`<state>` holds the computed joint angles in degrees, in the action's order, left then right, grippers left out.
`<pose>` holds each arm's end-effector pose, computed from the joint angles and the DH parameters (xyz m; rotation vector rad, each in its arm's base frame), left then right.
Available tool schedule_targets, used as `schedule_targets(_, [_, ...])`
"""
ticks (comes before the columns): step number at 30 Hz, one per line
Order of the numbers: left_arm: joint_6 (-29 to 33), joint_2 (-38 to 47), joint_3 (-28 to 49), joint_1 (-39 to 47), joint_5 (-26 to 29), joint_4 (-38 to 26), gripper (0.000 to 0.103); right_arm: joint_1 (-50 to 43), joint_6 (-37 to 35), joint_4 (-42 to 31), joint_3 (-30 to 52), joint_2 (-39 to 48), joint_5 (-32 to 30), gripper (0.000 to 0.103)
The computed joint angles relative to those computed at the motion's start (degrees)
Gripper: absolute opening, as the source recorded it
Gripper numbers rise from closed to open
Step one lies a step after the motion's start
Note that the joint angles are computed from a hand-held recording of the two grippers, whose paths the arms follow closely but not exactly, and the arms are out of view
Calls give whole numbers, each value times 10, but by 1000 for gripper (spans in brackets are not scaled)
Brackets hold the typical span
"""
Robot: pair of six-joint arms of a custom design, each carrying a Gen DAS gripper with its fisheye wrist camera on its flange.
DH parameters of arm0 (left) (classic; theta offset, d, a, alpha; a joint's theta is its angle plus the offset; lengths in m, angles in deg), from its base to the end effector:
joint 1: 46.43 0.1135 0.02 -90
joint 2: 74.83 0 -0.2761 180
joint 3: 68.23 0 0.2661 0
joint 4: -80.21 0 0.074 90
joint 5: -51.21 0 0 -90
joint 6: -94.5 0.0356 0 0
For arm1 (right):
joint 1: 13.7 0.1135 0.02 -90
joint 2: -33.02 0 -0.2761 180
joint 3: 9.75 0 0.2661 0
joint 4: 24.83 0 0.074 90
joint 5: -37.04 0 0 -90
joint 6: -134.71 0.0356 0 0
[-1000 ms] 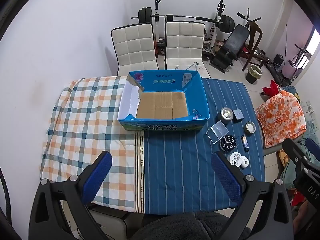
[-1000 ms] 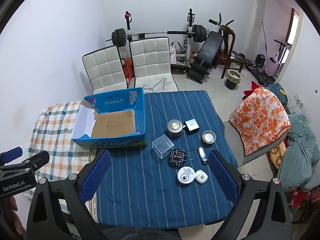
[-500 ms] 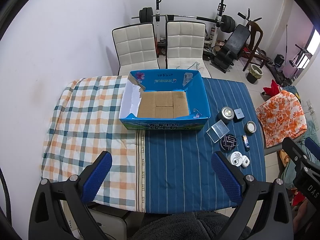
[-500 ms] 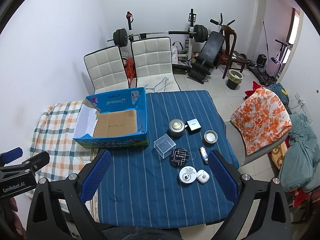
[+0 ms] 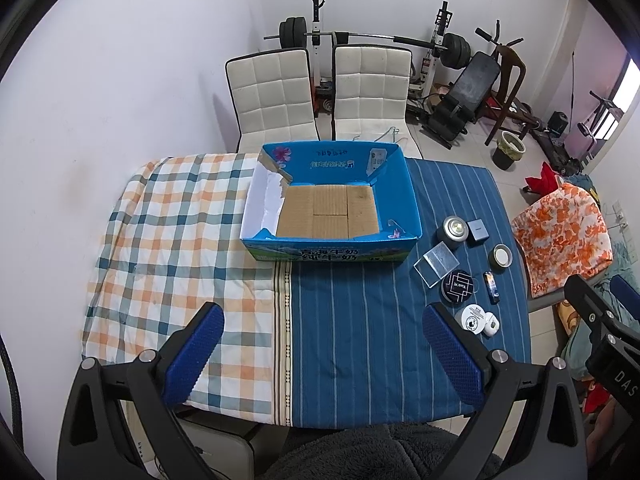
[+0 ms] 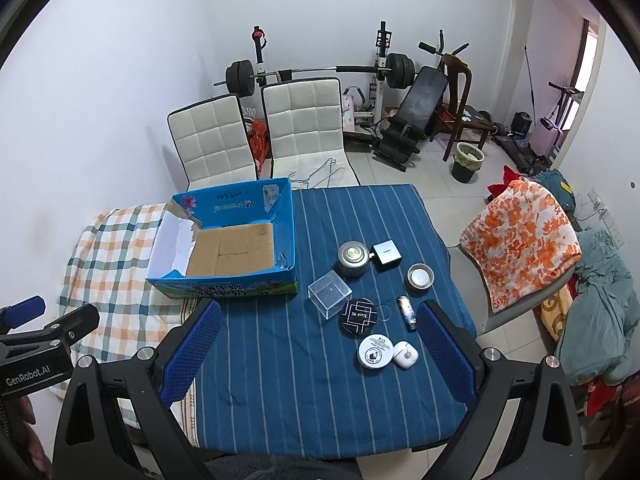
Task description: Organize rigid objects
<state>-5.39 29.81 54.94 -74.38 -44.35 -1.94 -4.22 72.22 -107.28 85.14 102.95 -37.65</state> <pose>0.3468 -0.1801 0.3672 0.3897 2.6458 -0.0804 0.2232 0.0277 0.3938 0.4926 2.4744 -0.0882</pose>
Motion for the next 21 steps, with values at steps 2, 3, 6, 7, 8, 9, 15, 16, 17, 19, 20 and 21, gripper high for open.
schedule_targets(2, [1, -1, -2, 0, -2, 1, 102, -1, -2, 0, -1, -1, 0, 100])
schedule_targets(3, [1, -2, -2, 0, -1, 2, 102, -1, -2, 0, -1, -1, 0, 100])
schedule_targets(6, [-2, -4, -6, -1, -3, 4, 102, 4, 2, -1, 3, 1, 5, 100])
schedule_targets(7, [-2, -2, -5, -1, -3, 5, 102, 6, 3, -2, 6, 2, 6, 100])
schedule_targets(8, [-2, -1, -3, -2, -3, 4, 102, 9, 6, -4, 10, 5, 9, 100])
schedule_targets(9, [-1, 2, 3, 0, -2, 1, 102, 10, 7, -5, 14, 7, 10, 100])
schedule_targets(15, [3, 4, 9, 4, 2, -4, 102, 9, 6, -4, 12, 5, 8, 100])
schedule_targets(16, [2, 4, 9, 3, 0, -3, 102, 9, 5, -5, 15, 7, 8, 100])
schedule_targets(17, [3, 4, 9, 4, 1, -4, 102, 10, 6, -5, 15, 7, 9, 100])
schedule_targets(19, [0, 2, 6, 3, -1, -1, 102, 10, 7, -5, 15, 7, 8, 100])
schedule_targets(20, [1, 1, 5, 3, -1, -1, 102, 11, 8, -5, 14, 6, 9, 100])
schedule_targets(21, [1, 2, 5, 4, 0, 0, 102, 12, 8, -4, 14, 6, 11, 100])
